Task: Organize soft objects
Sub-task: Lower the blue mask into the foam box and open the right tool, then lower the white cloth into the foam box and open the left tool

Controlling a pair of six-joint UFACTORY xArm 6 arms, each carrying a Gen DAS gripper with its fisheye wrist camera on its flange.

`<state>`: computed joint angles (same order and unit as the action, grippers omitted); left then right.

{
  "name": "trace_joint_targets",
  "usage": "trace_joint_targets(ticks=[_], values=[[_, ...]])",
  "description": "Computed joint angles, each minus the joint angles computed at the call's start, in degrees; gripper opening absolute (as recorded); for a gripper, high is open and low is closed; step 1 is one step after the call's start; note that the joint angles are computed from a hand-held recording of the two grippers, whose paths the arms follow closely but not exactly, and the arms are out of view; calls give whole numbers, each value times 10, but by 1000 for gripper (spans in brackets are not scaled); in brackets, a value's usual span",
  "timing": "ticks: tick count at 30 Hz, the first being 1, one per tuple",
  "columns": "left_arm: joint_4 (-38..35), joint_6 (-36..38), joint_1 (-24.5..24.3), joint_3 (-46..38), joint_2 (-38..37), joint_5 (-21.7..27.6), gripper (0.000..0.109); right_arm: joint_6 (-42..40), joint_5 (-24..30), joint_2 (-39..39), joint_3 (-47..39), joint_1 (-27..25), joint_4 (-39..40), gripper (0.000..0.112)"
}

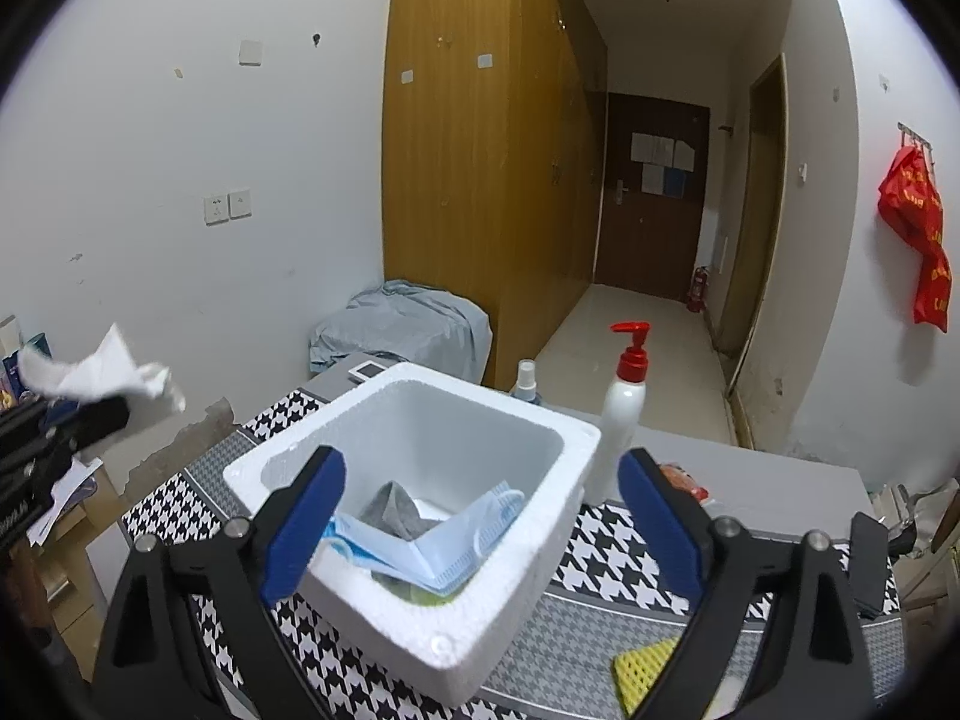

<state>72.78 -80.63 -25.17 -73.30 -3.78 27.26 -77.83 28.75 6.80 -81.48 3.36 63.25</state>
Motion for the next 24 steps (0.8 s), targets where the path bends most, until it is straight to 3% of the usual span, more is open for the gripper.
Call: trace_joint_targets(ticks=[12,24], values=[[-27,50,-3,-65,52,-16,13,-40,22,-33,40,-22,53,102],[-80,107,-4,-116,99,-38,13,-113,19,-73,89,-40,109,103]])
